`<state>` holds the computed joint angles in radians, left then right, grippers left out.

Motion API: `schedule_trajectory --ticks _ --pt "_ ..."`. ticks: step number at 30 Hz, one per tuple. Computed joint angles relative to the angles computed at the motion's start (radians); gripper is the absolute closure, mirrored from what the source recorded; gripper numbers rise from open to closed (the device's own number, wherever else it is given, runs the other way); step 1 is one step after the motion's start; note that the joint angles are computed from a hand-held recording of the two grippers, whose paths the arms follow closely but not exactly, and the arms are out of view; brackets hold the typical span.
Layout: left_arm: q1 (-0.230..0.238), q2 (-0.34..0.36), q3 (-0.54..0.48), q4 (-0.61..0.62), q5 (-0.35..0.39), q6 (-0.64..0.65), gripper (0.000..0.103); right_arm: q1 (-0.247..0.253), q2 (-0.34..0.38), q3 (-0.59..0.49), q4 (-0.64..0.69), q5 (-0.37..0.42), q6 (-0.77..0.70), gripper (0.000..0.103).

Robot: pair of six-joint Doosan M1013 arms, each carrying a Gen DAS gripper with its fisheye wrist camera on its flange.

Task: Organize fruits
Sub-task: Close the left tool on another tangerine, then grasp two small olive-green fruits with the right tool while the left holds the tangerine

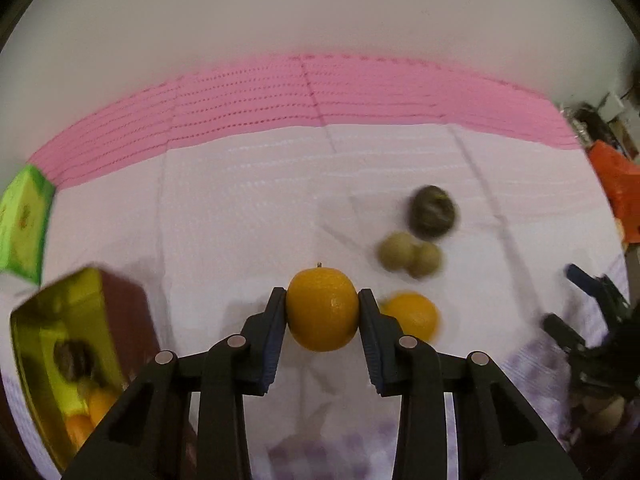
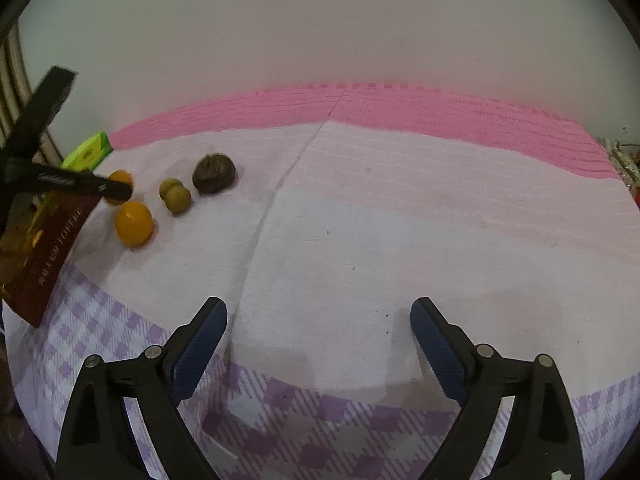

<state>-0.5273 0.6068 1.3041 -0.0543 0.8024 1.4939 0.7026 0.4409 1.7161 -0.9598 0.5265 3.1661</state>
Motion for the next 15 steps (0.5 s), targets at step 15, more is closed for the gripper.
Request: schedule_trajectory --ticks 15 --pt "0.013 -0.21 0.245 -0.156 -0.127 -0.048 0.066 -0.028 0.047 -0.115 0.226 -0.258 -0.271 0.045"
